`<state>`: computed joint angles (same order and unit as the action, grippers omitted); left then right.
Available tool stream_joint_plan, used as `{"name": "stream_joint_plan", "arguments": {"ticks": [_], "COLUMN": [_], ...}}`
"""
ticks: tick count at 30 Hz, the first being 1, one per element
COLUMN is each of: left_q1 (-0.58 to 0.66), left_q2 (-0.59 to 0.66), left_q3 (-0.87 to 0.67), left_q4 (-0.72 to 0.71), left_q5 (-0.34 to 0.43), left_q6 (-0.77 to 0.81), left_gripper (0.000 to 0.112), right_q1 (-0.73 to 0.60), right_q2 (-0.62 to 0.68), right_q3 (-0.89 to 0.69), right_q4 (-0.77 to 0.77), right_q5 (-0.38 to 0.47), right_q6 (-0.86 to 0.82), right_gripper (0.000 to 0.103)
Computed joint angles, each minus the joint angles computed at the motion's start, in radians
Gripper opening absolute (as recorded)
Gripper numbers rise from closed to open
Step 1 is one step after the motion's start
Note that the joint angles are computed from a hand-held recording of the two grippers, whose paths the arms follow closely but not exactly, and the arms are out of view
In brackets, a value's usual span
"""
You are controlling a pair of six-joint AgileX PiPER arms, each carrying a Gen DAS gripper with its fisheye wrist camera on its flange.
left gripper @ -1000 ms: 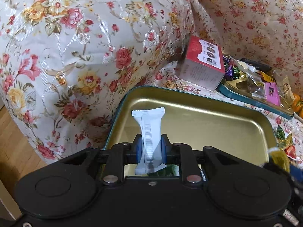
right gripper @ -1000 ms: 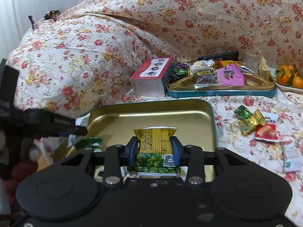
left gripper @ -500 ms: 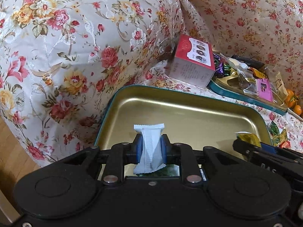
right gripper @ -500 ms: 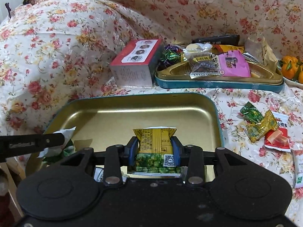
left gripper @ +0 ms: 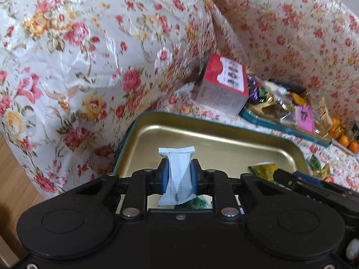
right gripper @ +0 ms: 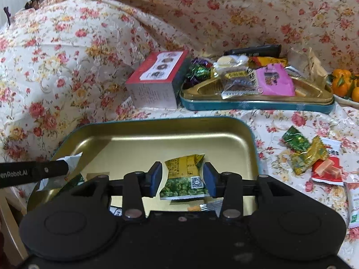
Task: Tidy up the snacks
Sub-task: 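Open both tools to drop the packets into the gold tin tray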
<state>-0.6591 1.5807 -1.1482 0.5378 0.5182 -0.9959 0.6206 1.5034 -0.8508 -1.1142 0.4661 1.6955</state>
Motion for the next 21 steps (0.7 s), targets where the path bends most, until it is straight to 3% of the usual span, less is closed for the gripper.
{"name": "stream_joint_plan", "arguments": {"ticks": [3, 8, 14, 18, 21], "left_q1": [-0.007, -0.047, -0.062, -0.057, -0.063], "left_q2": [-0.019, 0.008, 0.138, 0.227, 0.263], "left_q3": [0.017, -0.009, -0.157, -0.256, -0.292], "left_q4": [0.046, 0.119, 0.014, -0.068, -0.054], "left_q5": [-0.024, 0.005, 0.07, 0.131, 0.164], "left_q6": [-0.041, -0.091, 0.051, 0.145, 0.124], "left_gripper": [0.027, 0.027, 0.027, 0.027, 0.028], "right_q1": [0.03, 0.11, 0.247, 0.298, 0.325], "right_q2": [-0.038, -0.123, -0.232, -0.312, -0.364], "right_q3": [0.035, 0.106, 0.192, 0.254, 0.299], "right_q4": [-0.05, -0.111, -0.13, -0.089, -0.056], "right_q5": [0.029, 0.109, 0.28, 0.341, 0.386], "right_q6": [0.081, 0.177, 0.203, 0.213, 0.225], "right_gripper": [0.043, 0.043, 0.043, 0.043, 0.043]}}
